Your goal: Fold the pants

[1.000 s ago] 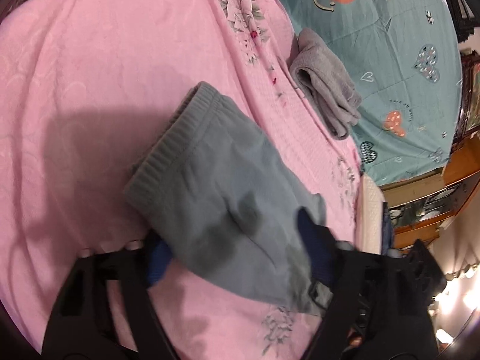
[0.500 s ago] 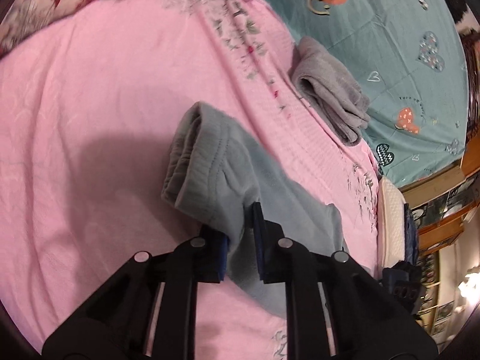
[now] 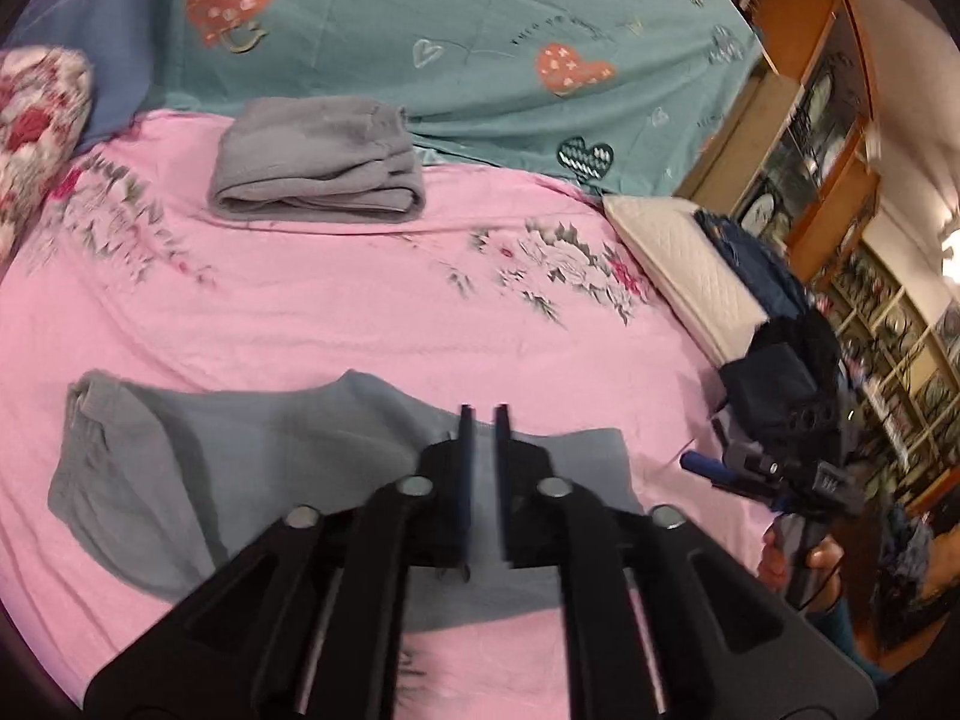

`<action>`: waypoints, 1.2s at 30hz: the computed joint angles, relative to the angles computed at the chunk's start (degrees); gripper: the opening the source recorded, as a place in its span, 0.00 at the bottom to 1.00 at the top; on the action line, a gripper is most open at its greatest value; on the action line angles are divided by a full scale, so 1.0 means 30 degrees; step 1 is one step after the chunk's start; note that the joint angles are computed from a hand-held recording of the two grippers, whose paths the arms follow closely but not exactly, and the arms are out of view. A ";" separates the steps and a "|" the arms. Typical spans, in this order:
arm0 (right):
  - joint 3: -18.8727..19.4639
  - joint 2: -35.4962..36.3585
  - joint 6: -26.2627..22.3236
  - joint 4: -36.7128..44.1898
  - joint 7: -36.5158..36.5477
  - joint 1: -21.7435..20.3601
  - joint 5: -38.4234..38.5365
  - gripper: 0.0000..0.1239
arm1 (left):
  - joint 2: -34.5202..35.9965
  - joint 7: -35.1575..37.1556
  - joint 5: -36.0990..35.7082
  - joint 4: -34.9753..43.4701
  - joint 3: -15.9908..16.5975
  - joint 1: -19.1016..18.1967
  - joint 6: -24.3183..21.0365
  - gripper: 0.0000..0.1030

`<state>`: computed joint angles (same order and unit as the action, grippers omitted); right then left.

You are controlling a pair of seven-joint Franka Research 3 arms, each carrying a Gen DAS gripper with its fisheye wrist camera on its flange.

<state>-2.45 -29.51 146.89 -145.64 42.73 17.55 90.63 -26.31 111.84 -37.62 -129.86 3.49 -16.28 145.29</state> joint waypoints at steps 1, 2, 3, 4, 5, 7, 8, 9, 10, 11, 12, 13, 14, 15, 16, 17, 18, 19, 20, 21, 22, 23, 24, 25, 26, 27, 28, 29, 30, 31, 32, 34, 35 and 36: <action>-0.0122 -0.0248 -0.0084 -0.0339 -0.0150 -0.0058 0.0062 0.58 | -0.0446 -0.1116 0.0617 -0.0500 -0.0385 0.0764 0.0639 0.56; -0.0260 -0.0434 -0.0280 -0.0637 -0.0285 -0.0130 -0.0009 0.59 | -0.1103 -0.2651 0.1531 -0.1336 -0.0818 0.1826 0.1703 0.68; -0.0254 -0.0565 -0.0349 -0.0835 -0.0182 -0.0218 -0.0335 0.64 | -0.1547 -0.3660 0.2128 -0.1874 -0.0848 0.2384 0.2098 0.68; -0.0122 -0.0633 -0.0200 -0.0944 -0.0041 -0.0301 -0.0772 0.65 | -0.1721 -0.4575 0.2592 -0.2067 -0.0668 0.2815 0.1912 0.68; -0.0044 -0.0532 -0.0115 -0.0875 -0.0049 -0.0306 -0.1122 0.65 | -0.1888 -0.5743 0.2938 -0.2288 -0.0373 0.3358 0.1529 0.68; 0.0117 -0.0237 -0.0231 -0.0521 -0.0205 -0.0101 -0.1926 0.65 | -0.2050 -0.6909 0.3254 -0.2708 0.0442 0.3651 0.1159 0.68; 0.0219 0.0058 -0.0373 -0.0159 -0.0361 0.0111 -0.2255 0.65 | -0.2046 -0.7665 0.3706 -0.2888 0.0559 0.4017 0.0823 0.68; 0.0228 0.0205 -0.0606 0.0033 -0.0576 0.0326 -0.2442 0.65 | -0.2013 -0.8205 0.4006 -0.3071 0.0706 0.4216 0.0576 0.68; 0.0297 0.0595 -0.0924 0.0491 -0.0677 0.0585 -0.2682 0.65 | -0.1940 -0.8363 0.3879 -0.3248 0.1092 0.4097 0.0416 0.68; 0.0374 0.0866 -0.1122 0.0800 -0.0710 0.0779 -0.2855 0.65 | -0.1827 -0.8332 0.3422 -0.3386 0.1629 0.3826 0.0130 0.68; 0.0490 0.1241 -0.1380 0.1228 -0.0800 0.1018 -0.3038 0.65 | -0.1594 -0.8165 0.2940 -0.3373 0.2100 0.3574 -0.0236 0.69; 0.0609 0.1619 -0.1613 0.1642 -0.0949 0.1240 -0.3192 0.65 | -0.1303 -0.8158 0.2644 -0.3294 0.2243 0.3544 -0.0376 0.69; 0.0769 0.1975 -0.1745 0.2020 -0.0929 0.1391 -0.3477 0.65 | -0.1054 -0.8335 0.2393 -0.3238 0.2326 0.3692 -0.0517 0.69; 0.1050 0.2544 -0.1901 0.2664 -0.0585 0.1525 -0.4202 0.65 | -0.1033 -0.8248 0.1977 -0.3280 0.2482 0.3722 -0.0650 0.69; 0.1322 0.3157 -0.2103 0.3414 -0.0109 0.1641 -0.5093 0.65 | -0.1038 -0.7951 0.1437 -0.3298 0.2696 0.3662 -0.0715 0.69; 0.1532 0.3861 -0.2464 0.4293 0.0190 0.1783 -0.6011 0.65 | -0.1217 -0.7476 0.0824 -0.3436 0.2921 0.3596 -0.0597 0.69; 0.1812 0.4767 -0.2785 0.5440 0.0351 0.1967 -0.6972 0.65 | -0.1484 -0.7129 0.0442 -0.3639 0.2942 0.3640 -0.0316 0.69; 0.2191 0.5756 -0.2827 0.6708 0.0626 0.2145 -0.7977 0.65 | -0.1860 -0.6761 0.0121 -0.3887 0.3035 0.3706 -0.0026 0.70; 0.2498 0.6634 -0.2725 0.7775 0.0953 0.2293 -0.8748 0.65 | -0.2253 -0.6470 -0.0144 -0.4137 0.3200 0.3763 0.0074 0.71; 0.2858 0.7785 -0.2542 0.9143 0.1515 0.2472 -0.9567 0.65 | -0.2499 -0.6305 -0.0426 -0.4262 0.3354 0.3768 0.0154 0.72; 0.3123 0.8855 -0.2495 1.0384 0.2007 0.2626 -1.0139 0.65 | -0.2646 -0.6188 -0.0629 -0.4328 0.3495 0.3790 0.0181 0.73; 0.3381 0.9891 -0.2411 1.1589 0.2480 0.2760 -1.0741 0.65 | -0.2854 -0.6061 -0.0768 -0.4445 0.3665 0.3879 0.0165 0.74; 0.3680 1.0967 -0.1966 1.2797 0.3147 0.2939 -1.1509 0.65 | -0.2936 -0.6019 -0.0826 -0.4473 0.3761 0.3972 0.0128 0.75; 0.3919 1.1956 -0.1553 1.3877 0.3951 0.3112 -1.2382 0.65 | -0.3009 -0.5942 -0.0880 -0.4498 0.3897 0.4056 0.0022 0.75; 0.4091 1.2933 -0.1378 1.4954 0.4828 0.3258 -1.3271 0.65 | -0.3075 -0.5779 -0.1006 -0.4534 0.4097 0.4094 -0.0100 0.75; 0.4232 1.3699 -0.1403 1.5792 0.5541 0.3295 -1.3794 0.65 | -0.3054 -0.5644 -0.1091 -0.4482 0.4252 0.4137 -0.0291 0.75; 0.4343 1.4579 -0.1643 1.6815 0.6438 0.3345 -1.4397 0.65 | -0.2976 -0.5485 -0.1207 -0.4404 0.4399 0.4173 -0.0473 0.75; 0.4436 1.5400 -0.1795 1.7792 0.7326 0.3431 -1.5023 0.65 | -0.2864 -0.5280 -0.1375 -0.4323 0.4540 0.4203 -0.0612 0.75; 0.4514 1.6358 -0.1925 1.8922 0.8364 0.3636 -1.5770 0.65 | -0.2753 -0.5121 -0.1537 -0.4247 0.4617 0.4279 -0.0716 0.75; 0.4684 1.6963 -0.2213 1.9659 0.8975 0.3712 -1.6221 0.65 | -0.2630 -0.4947 -0.1767 -0.4184 0.4652 0.4316 -0.0748 0.75; 0.5026 1.7482 -0.2714 2.0305 0.9163 0.3640 -1.6220 0.65 | -0.2529 -0.4619 -0.2103 -0.4144 0.4802 0.4303 -0.0824 0.75; 0.6241 1.7831 -0.3964 2.0805 0.7370 0.3012 -1.4829 0.65 | -0.2307 -0.4182 -0.2613 -0.4073 0.4892 0.4465 -0.1016 0.75; 0.6575 1.7644 -0.4115 2.0617 0.6318 0.2884 -1.4312 0.65 | -0.2197 -0.4008 -0.2865 -0.4064 0.4904 0.4582 -0.1092 0.75; 0.6691 1.7159 -0.4022 2.0078 0.5257 0.2887 -1.4136 0.65 | -0.2098 -0.3842 -0.3119 -0.4051 0.4913 0.4694 -0.1214 0.75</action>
